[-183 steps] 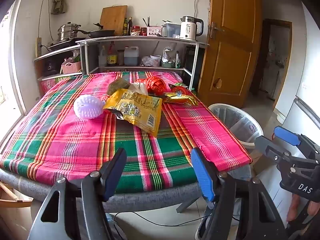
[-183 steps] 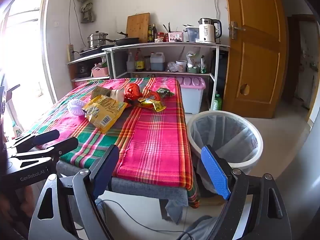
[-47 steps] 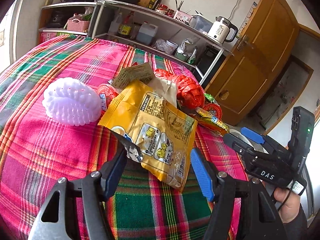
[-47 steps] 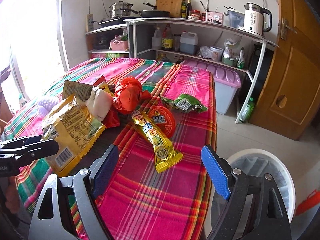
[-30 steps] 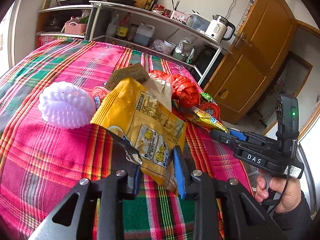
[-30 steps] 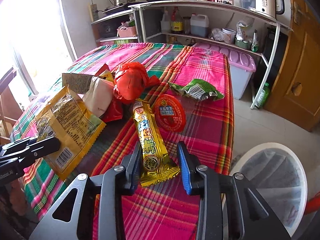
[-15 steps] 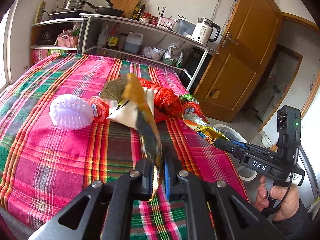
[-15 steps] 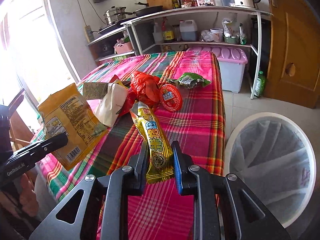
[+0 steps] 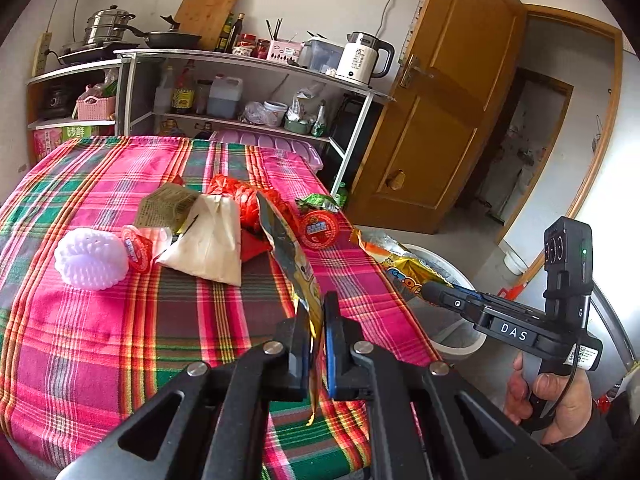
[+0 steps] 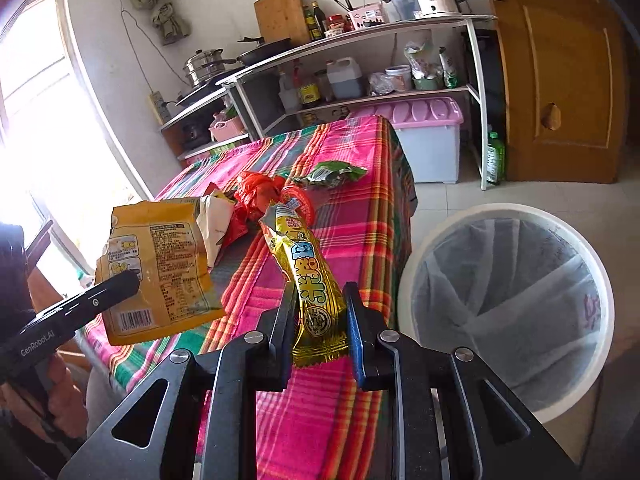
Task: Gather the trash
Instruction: 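Carry both held wrappers over the white bin and open both tools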
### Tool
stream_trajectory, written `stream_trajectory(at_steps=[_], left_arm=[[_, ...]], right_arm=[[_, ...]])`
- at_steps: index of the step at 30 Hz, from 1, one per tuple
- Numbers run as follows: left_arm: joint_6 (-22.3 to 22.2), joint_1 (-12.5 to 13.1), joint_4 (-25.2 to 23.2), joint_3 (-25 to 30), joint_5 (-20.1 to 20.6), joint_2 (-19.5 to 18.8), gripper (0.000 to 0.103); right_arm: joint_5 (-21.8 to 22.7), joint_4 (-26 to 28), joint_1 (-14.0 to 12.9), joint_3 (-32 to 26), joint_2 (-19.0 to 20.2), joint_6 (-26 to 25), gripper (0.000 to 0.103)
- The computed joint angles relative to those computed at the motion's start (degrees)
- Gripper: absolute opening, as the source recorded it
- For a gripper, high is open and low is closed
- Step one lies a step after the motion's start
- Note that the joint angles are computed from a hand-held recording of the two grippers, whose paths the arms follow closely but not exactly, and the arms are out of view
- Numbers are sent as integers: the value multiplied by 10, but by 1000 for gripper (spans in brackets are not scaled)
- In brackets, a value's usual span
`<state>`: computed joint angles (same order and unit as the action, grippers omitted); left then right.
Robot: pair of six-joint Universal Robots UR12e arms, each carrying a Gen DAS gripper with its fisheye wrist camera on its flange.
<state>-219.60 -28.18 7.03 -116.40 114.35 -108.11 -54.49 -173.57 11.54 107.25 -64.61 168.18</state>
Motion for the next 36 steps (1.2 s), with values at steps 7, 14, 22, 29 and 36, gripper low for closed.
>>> stream_trajectory(at_steps=[7,14,22,29,36], left_arm=[[43,2,5,37,-35,-20,6],[88,7,3,89,-95,-56,6],[118,11,-27,151,-157,-96,6],[120,12,-76,191,-191,-124,6],[102,16,-112,213,-213,-139,16]], right_arm=[[-16,-29,-21,10,-4,40,23],[-62,-49,-39,18,-3,71,23],[-111,-34,-49,16,4,92,23],[-129,-15,-58,11,14,102,24],[-138,2,-61,5,22,102,26]])
